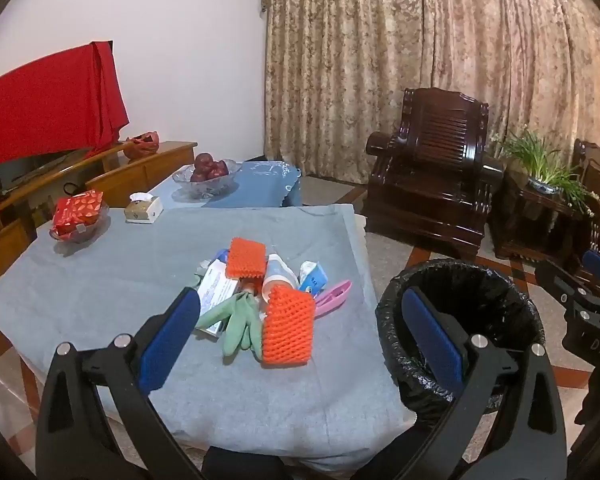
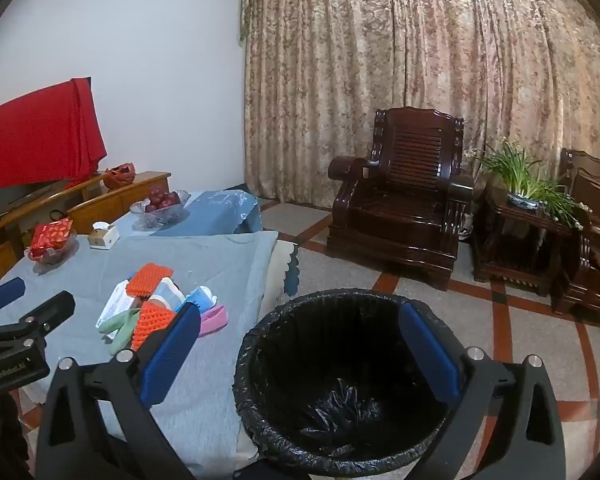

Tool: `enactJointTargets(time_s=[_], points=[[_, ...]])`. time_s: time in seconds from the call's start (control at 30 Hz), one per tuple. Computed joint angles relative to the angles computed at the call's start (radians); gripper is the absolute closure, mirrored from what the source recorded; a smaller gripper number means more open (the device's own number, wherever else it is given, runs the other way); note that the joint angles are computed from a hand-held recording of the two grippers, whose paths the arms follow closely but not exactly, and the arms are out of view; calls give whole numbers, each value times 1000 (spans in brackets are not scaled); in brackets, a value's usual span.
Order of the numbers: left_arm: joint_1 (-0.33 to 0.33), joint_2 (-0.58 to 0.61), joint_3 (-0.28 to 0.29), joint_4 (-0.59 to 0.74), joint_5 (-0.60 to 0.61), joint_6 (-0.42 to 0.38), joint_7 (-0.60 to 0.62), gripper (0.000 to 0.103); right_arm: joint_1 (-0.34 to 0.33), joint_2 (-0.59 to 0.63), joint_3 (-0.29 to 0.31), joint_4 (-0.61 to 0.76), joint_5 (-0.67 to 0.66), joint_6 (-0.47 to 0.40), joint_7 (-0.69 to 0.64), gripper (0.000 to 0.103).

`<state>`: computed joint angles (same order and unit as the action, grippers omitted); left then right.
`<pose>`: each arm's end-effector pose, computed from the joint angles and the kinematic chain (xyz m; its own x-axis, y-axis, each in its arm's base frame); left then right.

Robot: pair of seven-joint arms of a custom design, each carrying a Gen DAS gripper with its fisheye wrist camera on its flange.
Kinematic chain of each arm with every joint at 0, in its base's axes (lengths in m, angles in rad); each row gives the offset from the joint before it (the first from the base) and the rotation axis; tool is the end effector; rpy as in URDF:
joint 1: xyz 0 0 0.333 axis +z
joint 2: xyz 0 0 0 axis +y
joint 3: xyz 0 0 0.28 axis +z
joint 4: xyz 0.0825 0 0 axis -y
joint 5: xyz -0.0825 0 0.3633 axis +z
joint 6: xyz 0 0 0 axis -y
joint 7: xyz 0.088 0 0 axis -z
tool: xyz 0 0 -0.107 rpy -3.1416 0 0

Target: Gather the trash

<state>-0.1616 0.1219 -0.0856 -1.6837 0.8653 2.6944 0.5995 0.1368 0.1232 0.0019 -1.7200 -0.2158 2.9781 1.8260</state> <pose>0.5998 -0.1742 0.5867 0.1210 -0.9924 -0.0215 -0.4843 -0.0401 -0.8740 0.6141 0.1007 0.6155 0.0892 -0.9957 -0.0240 -0.4190 -0.0157 -0.9079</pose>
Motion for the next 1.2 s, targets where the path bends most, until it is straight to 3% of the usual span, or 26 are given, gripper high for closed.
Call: enactJointTargets(time_s=[0.9, 0.97, 1.2], points=[[42, -12, 13, -36, -5, 52, 16, 5, 0, 18, 1, 30, -8, -7, 1, 6], [25, -4, 8, -12, 10, 19, -3, 5, 1, 4, 0, 16, -9, -6, 2, 6], [30, -4, 12, -11, -7, 23, 17, 5, 1, 5, 1, 19, -8, -9, 1, 6]])
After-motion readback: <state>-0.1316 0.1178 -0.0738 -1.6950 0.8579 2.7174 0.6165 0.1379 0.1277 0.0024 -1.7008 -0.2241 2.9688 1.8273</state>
